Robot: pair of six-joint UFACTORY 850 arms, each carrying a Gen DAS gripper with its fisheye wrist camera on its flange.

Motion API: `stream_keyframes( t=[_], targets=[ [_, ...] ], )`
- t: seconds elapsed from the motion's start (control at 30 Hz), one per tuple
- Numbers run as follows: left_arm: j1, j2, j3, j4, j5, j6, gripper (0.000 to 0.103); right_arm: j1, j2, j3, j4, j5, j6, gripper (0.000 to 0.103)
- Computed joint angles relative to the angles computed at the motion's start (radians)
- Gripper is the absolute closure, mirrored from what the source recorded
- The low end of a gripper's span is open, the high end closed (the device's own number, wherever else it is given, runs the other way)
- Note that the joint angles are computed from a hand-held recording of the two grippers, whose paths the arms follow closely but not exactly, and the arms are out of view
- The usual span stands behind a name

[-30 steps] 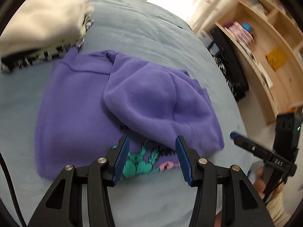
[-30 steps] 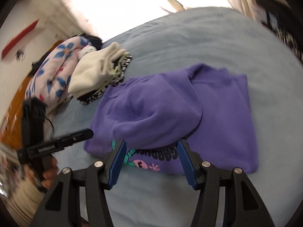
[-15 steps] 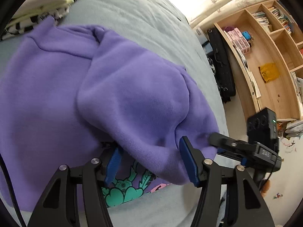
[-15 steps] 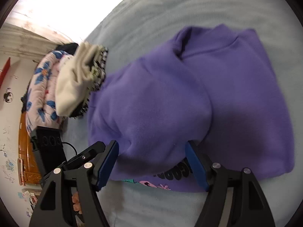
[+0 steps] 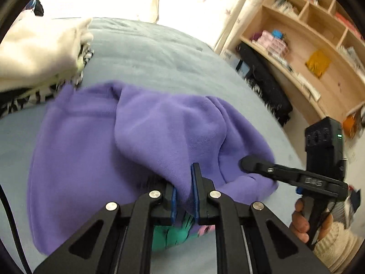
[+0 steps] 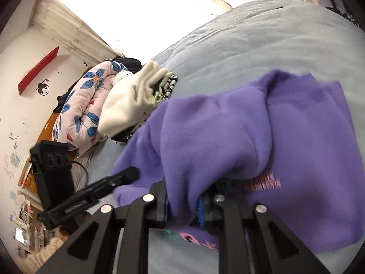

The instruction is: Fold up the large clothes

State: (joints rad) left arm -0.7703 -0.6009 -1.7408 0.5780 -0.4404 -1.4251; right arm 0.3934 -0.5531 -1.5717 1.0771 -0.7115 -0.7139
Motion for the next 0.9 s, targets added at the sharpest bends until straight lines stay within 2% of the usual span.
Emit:
stream_keyframes(
  t=[0.07,0.1,0.17,0.2,0.27,0.33,0.4,0.5,0.6,0.67,0.73,0.8,0.9],
  targets=[
    [-0.016,-0.043,-0.014,-0.102,-0.055,0.081,0.094,0.002,-0.013,0.059,-0.042,0.010,0.062,0.083],
    [-0.024,-0.069,-0.019,-0.128,-0.077,0.088,0.094,-0.004,-0.005,0.104,0.000,0.018,0.038,0.083],
    [-0.037,-0.069,0.015,-0.053,-0.050,-0.016,0.093,-0.003,0.020,0.151,0.063,0.054,-0.034,0.083],
    [-0.042,-0.068,0.021,0.000,-0.044,-0.078,0.091,0.003,0.029,0.159,0.057,0.073,-0.036,0.082],
    [-0.039,-0.068,0.012,0.002,-0.042,-0.118,0.090,0.022,0.036,0.144,-0.019,0.102,0.011,0.079],
    [-0.033,-0.062,0.007,-0.031,-0.052,-0.093,0.084,0.035,0.040,0.115,-0.136,0.103,0.095,0.070],
    [-0.037,-0.064,-0.025,-0.046,-0.114,-0.053,0.067,0.041,0.055,0.093,-0.241,0.107,0.174,0.058],
    [-0.042,-0.030,-0.006,0.023,-0.145,-0.103,0.051,0.015,0.089,0.109,-0.196,0.120,0.135,0.048],
    [-0.024,0.000,0.028,0.104,-0.135,-0.183,0.045,-0.013,0.087,0.086,-0.172,0.136,0.158,0.032],
    [0.005,0.007,0.038,0.094,-0.139,-0.187,0.045,-0.024,0.056,0.040,-0.205,0.143,0.216,0.032],
    [0.047,0.018,0.067,0.045,-0.071,-0.172,0.045,-0.028,0.006,-0.027,-0.253,0.128,0.289,0.032],
    [0.091,-0.015,0.043,-0.092,0.000,-0.074,0.045,-0.032,-0.045,-0.092,-0.267,0.091,0.323,0.032],
    [0.116,-0.027,0.064,-0.147,0.081,-0.052,0.044,-0.026,-0.121,-0.179,-0.275,0.035,0.360,0.032]
  ],
)
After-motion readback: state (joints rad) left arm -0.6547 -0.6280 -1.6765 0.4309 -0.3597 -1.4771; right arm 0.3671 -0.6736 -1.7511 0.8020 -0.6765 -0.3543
